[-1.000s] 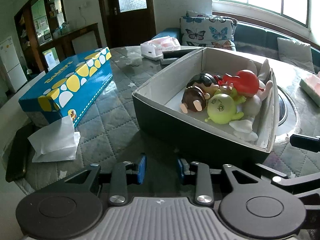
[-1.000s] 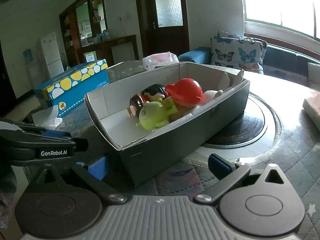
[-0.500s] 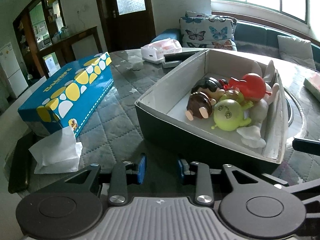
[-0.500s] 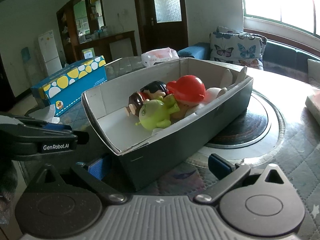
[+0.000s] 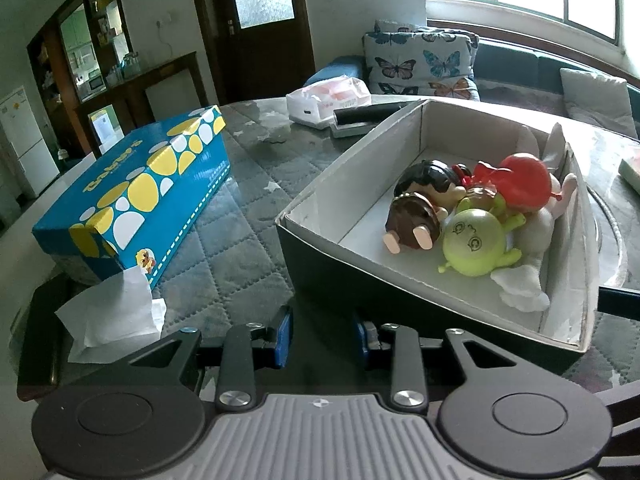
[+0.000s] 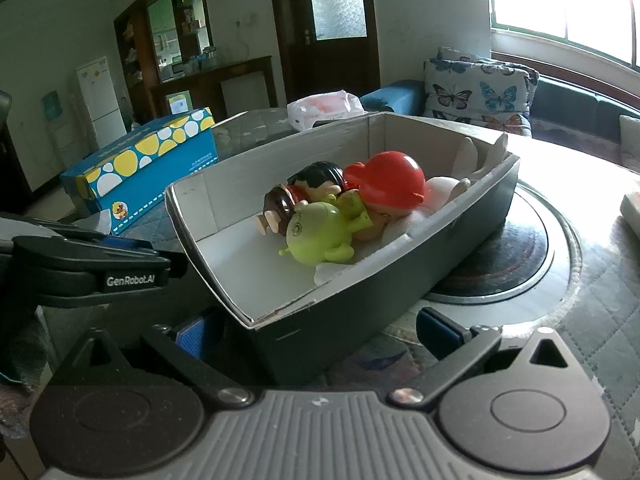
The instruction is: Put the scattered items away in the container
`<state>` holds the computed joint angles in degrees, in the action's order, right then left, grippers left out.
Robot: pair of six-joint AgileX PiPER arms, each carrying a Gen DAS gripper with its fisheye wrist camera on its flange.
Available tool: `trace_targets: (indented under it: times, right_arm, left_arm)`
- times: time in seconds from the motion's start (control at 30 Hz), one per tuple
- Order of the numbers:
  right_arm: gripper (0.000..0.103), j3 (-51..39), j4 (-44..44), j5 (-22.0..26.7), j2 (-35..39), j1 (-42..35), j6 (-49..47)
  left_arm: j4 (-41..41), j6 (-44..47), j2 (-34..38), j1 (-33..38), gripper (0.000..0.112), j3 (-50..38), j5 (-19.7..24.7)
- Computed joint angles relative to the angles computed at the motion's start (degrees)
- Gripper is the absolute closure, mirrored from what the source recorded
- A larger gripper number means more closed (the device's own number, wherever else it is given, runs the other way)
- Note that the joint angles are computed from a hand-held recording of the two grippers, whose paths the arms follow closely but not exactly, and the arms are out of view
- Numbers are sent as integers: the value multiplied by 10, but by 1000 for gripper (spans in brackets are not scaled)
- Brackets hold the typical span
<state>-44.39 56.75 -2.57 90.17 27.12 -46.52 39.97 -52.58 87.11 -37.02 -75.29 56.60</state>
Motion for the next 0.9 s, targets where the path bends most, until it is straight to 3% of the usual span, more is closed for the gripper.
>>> trace_targets:
  times: [0.9]
  right_arm:
    - [0,-14,12,2,17,4,-4]
  left_arm:
    - [-3,-8,4,5,79,-2,-2]
